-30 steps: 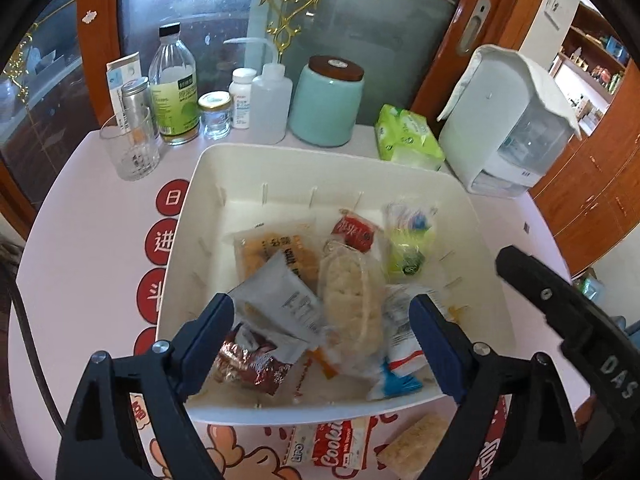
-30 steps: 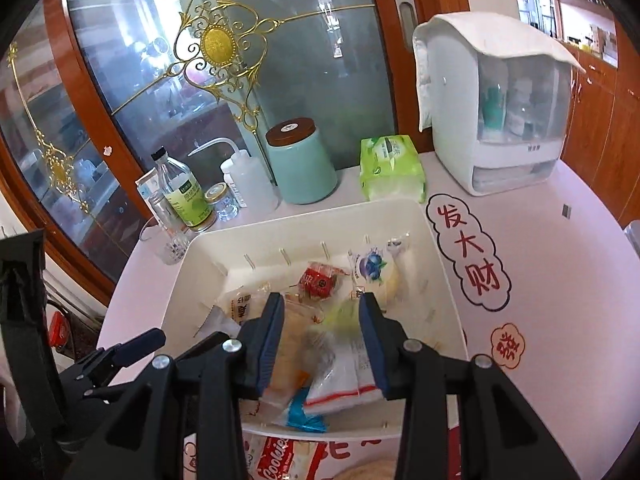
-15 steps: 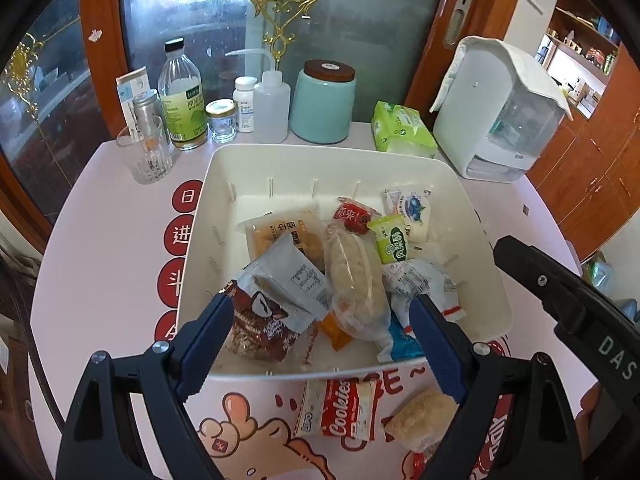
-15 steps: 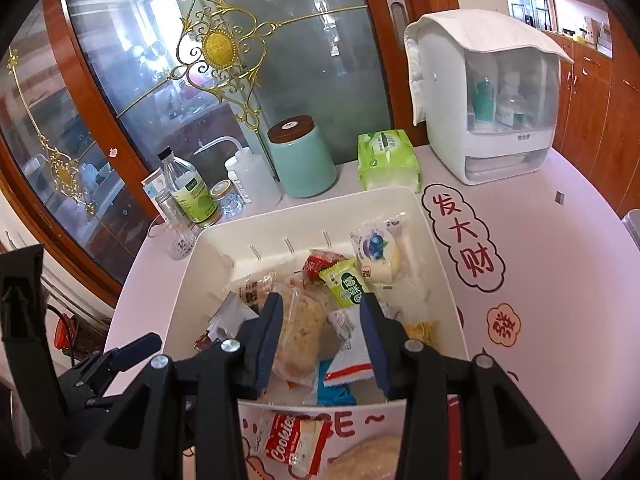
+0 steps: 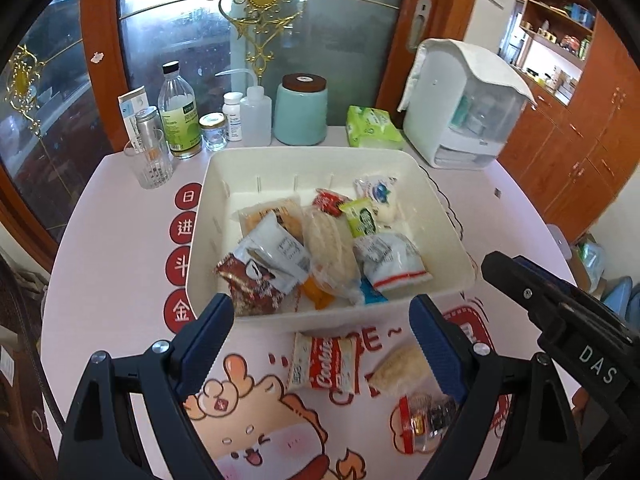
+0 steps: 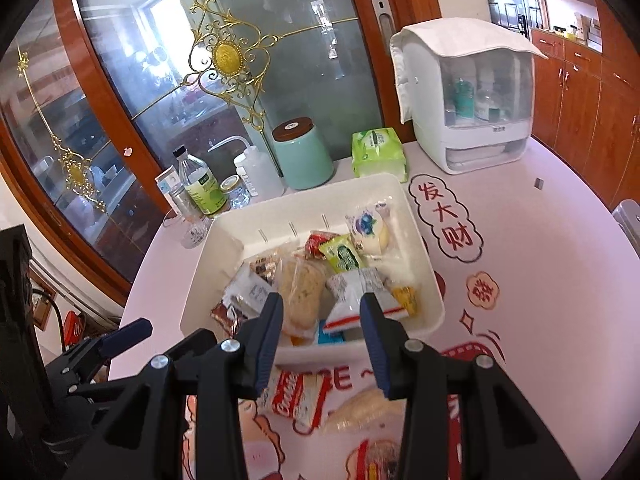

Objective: Organize snacks
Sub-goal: 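Move both open tools back over the remaining snacks on the table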

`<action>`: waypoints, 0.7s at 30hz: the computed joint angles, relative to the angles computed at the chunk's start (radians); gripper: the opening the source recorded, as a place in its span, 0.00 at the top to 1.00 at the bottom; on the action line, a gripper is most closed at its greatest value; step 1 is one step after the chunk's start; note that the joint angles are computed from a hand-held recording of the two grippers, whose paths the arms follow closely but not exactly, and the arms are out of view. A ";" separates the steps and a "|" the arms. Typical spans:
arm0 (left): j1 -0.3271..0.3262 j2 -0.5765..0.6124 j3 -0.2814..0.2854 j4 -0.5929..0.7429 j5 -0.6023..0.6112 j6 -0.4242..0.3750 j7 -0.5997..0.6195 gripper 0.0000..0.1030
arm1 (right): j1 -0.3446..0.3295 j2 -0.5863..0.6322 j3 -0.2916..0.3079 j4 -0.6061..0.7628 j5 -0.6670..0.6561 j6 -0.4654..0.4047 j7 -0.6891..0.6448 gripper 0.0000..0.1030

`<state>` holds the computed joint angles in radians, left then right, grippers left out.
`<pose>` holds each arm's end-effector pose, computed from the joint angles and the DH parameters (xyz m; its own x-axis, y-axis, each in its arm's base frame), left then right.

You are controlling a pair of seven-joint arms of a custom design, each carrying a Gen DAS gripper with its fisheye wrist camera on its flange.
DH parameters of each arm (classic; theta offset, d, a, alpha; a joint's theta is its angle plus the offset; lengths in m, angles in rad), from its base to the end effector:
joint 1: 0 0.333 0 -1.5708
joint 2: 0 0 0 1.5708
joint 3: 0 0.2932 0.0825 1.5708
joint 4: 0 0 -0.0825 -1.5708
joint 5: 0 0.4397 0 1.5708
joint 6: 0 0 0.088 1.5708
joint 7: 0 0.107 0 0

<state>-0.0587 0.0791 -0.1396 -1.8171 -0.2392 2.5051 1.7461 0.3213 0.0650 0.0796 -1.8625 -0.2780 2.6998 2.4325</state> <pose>0.6690 -0.1303 0.5192 -0.2603 -0.9559 0.1359 -0.8022 0.1358 -0.5814 0.6224 0.2726 0.5277 -0.1176 -0.9324 -0.3418 -0.7120 0.3190 -0.6255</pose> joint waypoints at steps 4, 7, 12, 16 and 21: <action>0.001 -0.053 -0.002 -0.066 -0.029 -0.006 0.040 0.14 | -0.001 -0.080 0.004 -0.098 -0.007 0.005 0.020 0.61; -0.002 -0.079 -0.002 -0.104 -0.044 -0.013 0.070 0.14 | -0.006 -0.141 0.009 -0.176 -0.001 -0.002 0.037 0.61; -0.015 -0.095 -0.007 -0.147 -0.065 -0.022 0.123 0.14 | -0.013 -0.210 0.015 -0.275 0.019 -0.029 0.039 0.61; -0.026 -0.082 -0.013 -0.154 -0.065 -0.034 0.154 0.14 | -0.011 -0.250 0.016 -0.349 0.053 -0.057 0.049 0.61; -0.040 -0.047 -0.023 -0.138 -0.067 -0.052 0.210 0.14 | 0.006 -0.275 0.006 -0.437 0.160 -0.055 0.045 0.61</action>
<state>-0.0988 0.0318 -0.1622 -1.9554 -0.3062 2.4534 1.9564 0.3268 -0.2101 0.0854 -2.2996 -0.1183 2.6447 2.4778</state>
